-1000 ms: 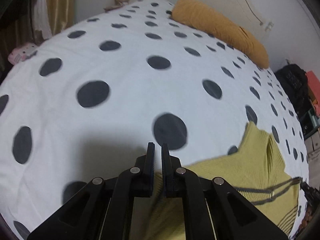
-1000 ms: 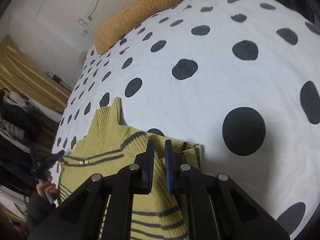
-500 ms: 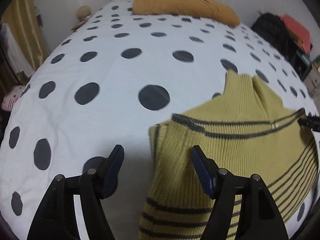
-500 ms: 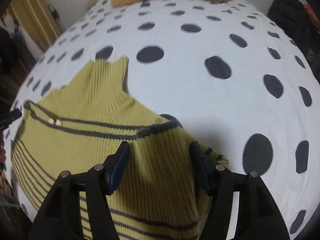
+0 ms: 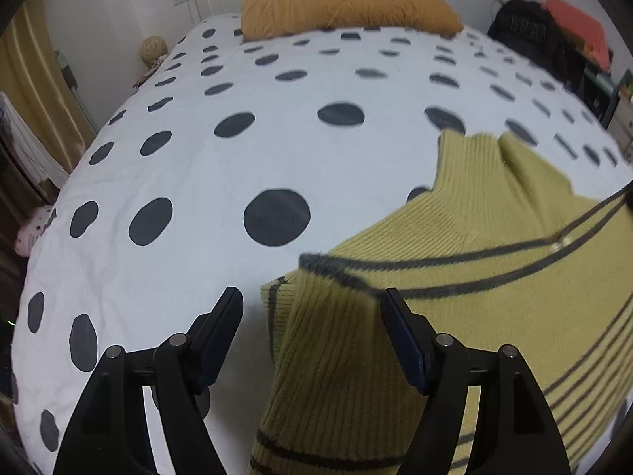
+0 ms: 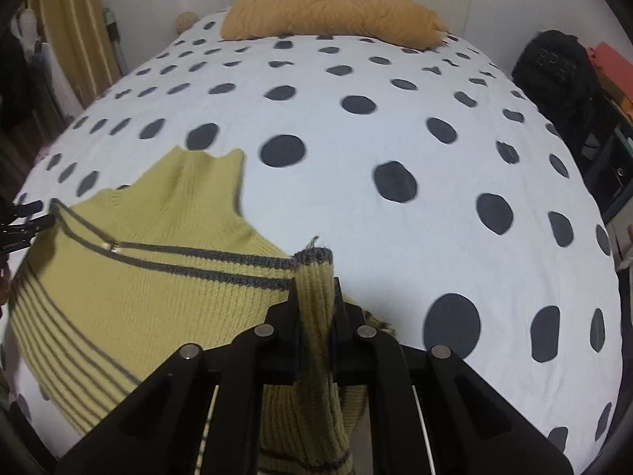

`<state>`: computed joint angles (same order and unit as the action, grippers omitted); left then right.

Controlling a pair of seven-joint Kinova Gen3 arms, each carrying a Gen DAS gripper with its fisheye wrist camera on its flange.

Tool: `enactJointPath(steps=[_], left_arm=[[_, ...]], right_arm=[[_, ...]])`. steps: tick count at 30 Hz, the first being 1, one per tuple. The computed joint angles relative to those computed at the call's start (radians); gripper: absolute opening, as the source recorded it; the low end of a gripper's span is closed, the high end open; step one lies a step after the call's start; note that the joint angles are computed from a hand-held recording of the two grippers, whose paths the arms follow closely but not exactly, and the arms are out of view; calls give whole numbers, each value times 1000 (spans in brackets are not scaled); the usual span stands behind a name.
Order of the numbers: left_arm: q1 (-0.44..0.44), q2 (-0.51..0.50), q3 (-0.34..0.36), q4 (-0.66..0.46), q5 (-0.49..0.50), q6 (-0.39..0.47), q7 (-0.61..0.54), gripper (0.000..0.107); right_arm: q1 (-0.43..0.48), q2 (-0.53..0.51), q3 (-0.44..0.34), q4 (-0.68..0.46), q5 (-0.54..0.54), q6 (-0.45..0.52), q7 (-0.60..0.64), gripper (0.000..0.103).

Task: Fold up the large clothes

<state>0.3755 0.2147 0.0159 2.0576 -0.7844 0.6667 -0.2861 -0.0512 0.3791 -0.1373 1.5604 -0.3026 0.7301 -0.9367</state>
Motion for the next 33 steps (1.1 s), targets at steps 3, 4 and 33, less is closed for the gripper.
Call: enactJointPath(steps=[3,4,33], left_arm=[[-8,61,-19,-13,14,-12,14,82],[0,77,-30,-15,8,-7,29,89],[26,-147,52,165,35,104,459,77]], right_arm=[[-74,44,73,21,88,-56,-116,10],[-101,65,109,23,101,-65,-146,10],[236,13,28,220,-492,214,17,0]])
